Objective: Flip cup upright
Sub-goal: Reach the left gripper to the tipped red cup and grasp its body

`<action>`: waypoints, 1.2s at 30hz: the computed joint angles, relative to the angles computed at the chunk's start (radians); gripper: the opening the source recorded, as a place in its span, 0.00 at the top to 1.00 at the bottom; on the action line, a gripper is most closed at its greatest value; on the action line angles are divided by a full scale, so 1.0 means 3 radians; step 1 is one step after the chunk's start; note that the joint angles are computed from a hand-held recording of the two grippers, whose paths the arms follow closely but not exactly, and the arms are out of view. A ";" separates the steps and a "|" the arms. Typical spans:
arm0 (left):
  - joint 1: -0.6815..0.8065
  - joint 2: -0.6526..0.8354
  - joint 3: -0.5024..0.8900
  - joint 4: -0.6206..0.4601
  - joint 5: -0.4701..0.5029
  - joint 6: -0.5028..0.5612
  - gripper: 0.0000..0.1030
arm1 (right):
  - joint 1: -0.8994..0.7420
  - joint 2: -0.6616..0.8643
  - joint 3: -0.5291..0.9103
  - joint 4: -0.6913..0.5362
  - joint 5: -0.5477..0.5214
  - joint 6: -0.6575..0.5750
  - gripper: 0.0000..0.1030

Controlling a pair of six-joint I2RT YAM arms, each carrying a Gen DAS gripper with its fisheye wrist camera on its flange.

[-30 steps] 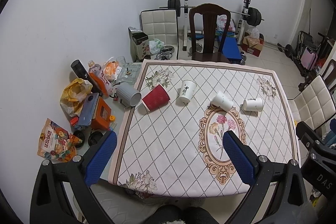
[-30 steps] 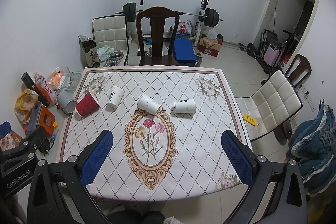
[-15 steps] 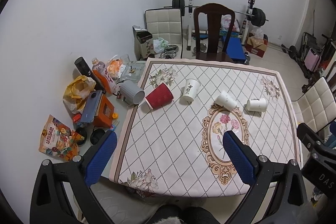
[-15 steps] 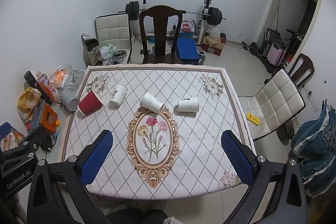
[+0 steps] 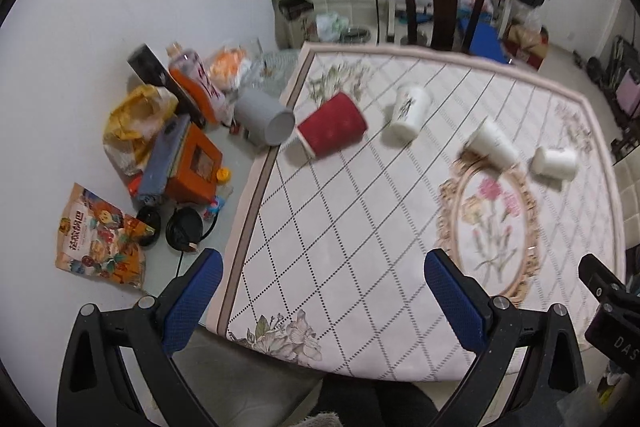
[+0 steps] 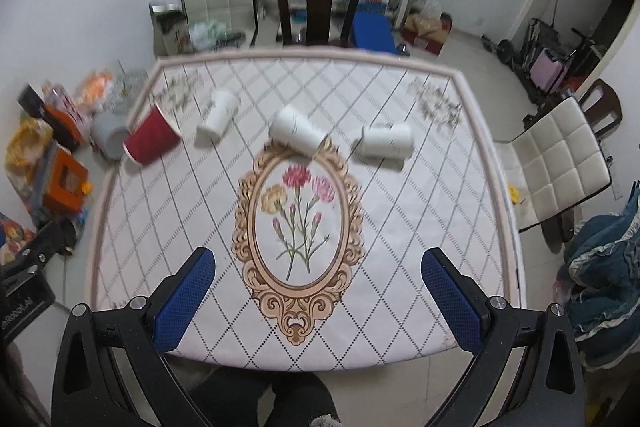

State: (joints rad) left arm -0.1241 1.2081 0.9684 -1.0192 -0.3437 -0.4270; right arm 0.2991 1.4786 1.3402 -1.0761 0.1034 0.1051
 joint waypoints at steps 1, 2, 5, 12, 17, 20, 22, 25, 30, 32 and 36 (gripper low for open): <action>0.0045 0.0074 -0.0029 0.0076 0.0031 0.0042 0.00 | 0.0020 0.0110 -0.0031 0.0071 -0.0006 0.0022 0.00; 0.0148 0.0192 -0.0075 0.0206 0.0097 0.0135 0.00 | 0.0052 0.0212 -0.0052 0.0131 0.0011 0.0046 0.00; 0.0418 0.0567 -0.0092 0.0499 0.0270 0.0391 0.00 | 0.0136 0.0582 -0.0038 0.0310 0.0059 0.0107 0.00; 0.0799 0.1553 0.0286 0.1003 0.0396 0.0928 0.00 | 0.0257 0.1678 0.0565 0.0385 0.0098 0.0263 0.00; 0.1008 0.2211 0.0782 0.1179 0.0399 0.1315 0.00 | 0.0314 0.2423 0.1287 0.0214 0.0150 0.0337 0.00; 0.1093 0.2547 0.1096 0.1210 0.0368 0.1553 0.00 | 0.0328 0.2848 0.1781 0.0058 0.0173 0.0367 0.00; 0.1129 0.2785 0.1321 0.1241 0.0331 0.1780 0.01 | 0.0340 0.3100 0.2104 -0.0066 0.0184 0.0404 0.00; 0.1133 0.3072 0.1570 0.1357 0.0244 0.2186 0.01 | 0.0351 0.3461 0.2596 -0.0271 0.0210 0.0460 0.00; 0.1120 0.3497 0.1973 0.1392 0.0181 0.2735 0.14 | 0.0330 0.3963 0.3334 -0.0632 0.0231 0.0540 0.00; 0.1119 0.3625 0.2088 0.1409 0.0198 0.2901 0.14 | 0.0318 0.4119 0.3566 -0.0757 0.0234 0.0562 0.00; 0.1085 0.3829 0.2272 0.1395 0.0209 0.3111 0.14 | 0.0289 0.4282 0.3789 -0.0874 0.0248 0.0583 0.00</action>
State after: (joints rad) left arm 0.2015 2.3569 1.6500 -0.6007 -0.2810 0.5064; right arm 0.3858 2.7633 2.4769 -1.3384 0.1779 0.2800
